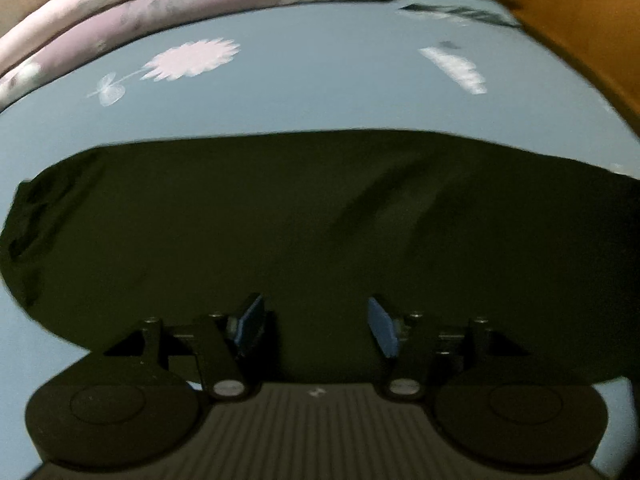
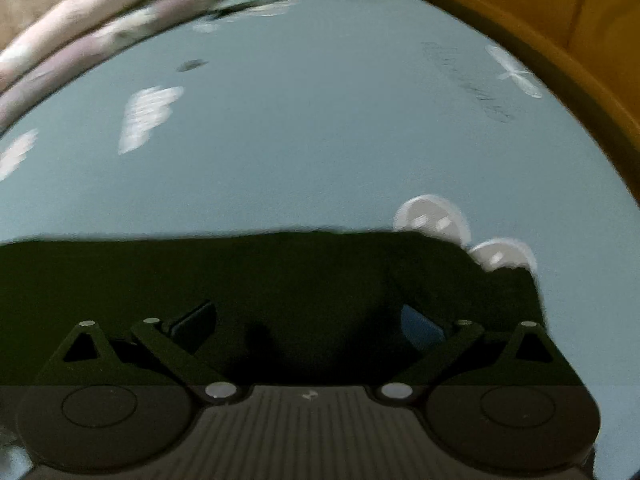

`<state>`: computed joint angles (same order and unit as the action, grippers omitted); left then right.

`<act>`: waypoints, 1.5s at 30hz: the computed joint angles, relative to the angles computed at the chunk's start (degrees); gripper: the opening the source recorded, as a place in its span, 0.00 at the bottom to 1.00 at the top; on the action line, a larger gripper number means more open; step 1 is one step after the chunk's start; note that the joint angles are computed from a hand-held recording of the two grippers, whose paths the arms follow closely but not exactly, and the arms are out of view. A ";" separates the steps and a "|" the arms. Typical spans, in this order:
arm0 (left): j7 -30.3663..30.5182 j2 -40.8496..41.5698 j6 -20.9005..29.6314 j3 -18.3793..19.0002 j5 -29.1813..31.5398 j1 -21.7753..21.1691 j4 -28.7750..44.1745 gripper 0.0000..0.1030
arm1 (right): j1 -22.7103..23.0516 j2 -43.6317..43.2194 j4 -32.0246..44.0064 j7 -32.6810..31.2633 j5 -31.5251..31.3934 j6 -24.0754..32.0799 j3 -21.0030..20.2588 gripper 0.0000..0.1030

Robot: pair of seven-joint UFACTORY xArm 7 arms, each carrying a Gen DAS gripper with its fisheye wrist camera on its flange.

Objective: Fold clothes

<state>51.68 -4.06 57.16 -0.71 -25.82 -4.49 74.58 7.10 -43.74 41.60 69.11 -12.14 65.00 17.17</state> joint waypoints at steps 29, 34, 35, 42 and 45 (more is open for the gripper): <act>3.18 -13.08 3.26 3.42 -5.50 -2.42 -12.63 0.78 | 17.51 10.67 11.46 8.58 -1.76 3.43 10.53 1.00; 3.20 -15.79 5.35 2.38 -7.34 -5.29 -14.12 0.78 | 19.56 6.85 11.94 10.30 2.43 10.32 12.83 1.00; 3.06 -16.57 5.79 2.04 -7.70 -6.04 -14.81 0.78 | 19.67 6.19 11.64 10.96 3.21 11.72 13.21 1.00; -0.36 -21.61 14.32 0.87 -10.34 -11.18 -17.50 0.77 | 19.99 -6.63 4.74 19.16 8.94 18.09 13.66 1.00; -1.52 -22.39 15.51 -0.65 -12.13 -13.67 -18.08 0.77 | 21.10 -12.83 -0.32 21.93 13.51 19.94 13.25 1.00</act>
<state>50.16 -26.46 72.68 -1.36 -37.95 -18.16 56.50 28.20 -56.56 41.28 91.04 1.37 84.95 30.42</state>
